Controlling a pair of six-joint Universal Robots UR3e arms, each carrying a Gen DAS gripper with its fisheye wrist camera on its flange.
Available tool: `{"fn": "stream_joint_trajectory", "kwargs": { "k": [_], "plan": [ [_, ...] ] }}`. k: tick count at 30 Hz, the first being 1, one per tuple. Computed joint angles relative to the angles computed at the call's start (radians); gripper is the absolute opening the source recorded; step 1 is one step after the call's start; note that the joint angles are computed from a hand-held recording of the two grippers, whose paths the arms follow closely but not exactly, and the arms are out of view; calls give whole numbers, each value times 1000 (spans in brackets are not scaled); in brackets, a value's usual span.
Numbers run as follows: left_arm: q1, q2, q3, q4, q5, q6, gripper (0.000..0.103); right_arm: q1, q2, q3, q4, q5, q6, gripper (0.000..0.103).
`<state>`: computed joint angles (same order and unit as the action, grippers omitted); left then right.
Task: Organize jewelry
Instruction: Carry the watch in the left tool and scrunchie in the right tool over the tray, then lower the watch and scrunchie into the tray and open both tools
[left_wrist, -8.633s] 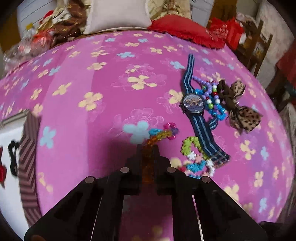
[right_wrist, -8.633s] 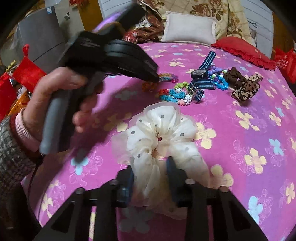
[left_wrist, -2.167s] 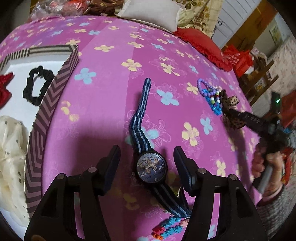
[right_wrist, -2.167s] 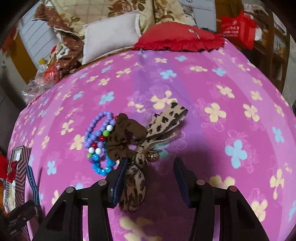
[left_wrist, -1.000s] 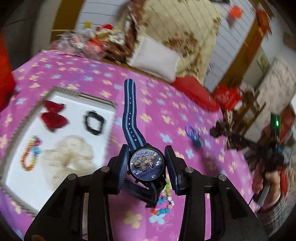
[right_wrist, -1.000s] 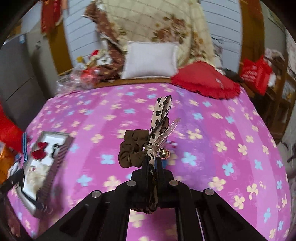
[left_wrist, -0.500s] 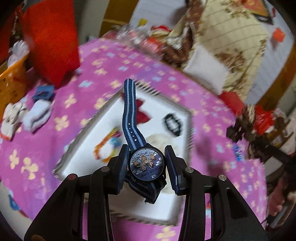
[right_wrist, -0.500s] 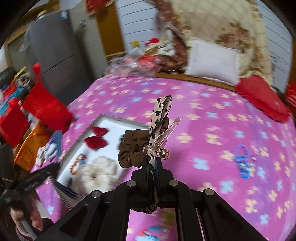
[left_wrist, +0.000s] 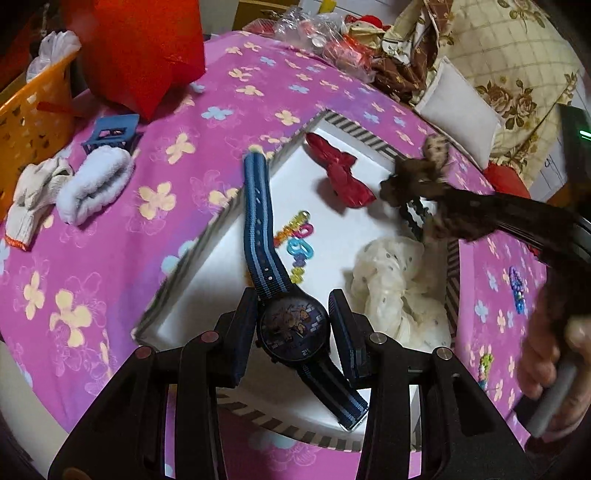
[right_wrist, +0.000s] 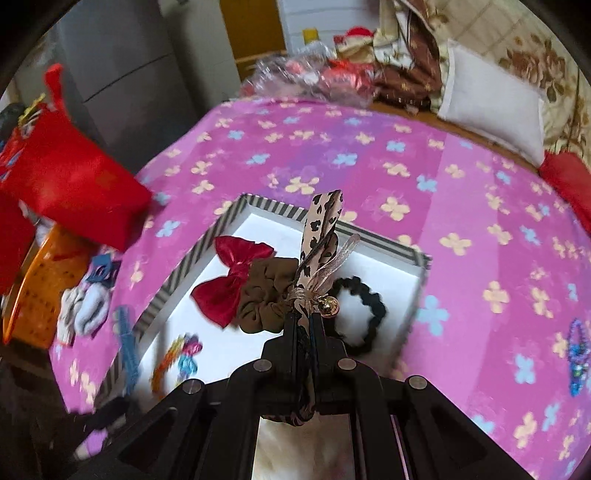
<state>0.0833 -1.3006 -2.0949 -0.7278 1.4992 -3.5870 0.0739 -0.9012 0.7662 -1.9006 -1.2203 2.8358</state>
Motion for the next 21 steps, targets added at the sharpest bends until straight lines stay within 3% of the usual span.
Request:
{"fn": "stream_joint_trajectory", "kwargs": {
  "k": [7, 13, 19, 21],
  "plan": [
    [106, 76, -51, 8, -95, 34, 37, 60, 242, -355, 124, -89, 54, 5],
    [196, 148, -100, 8, -159, 37, 37, 52, 382, -609, 275, -91, 79, 6],
    [267, 193, -134, 15, -213, 24, 37, 42, 246, -385, 161, -103, 40, 15],
    [268, 189, -134, 16, -222, 20, 37, 27, 178, -286, 106, -82, 33, 32]
  ]
}}
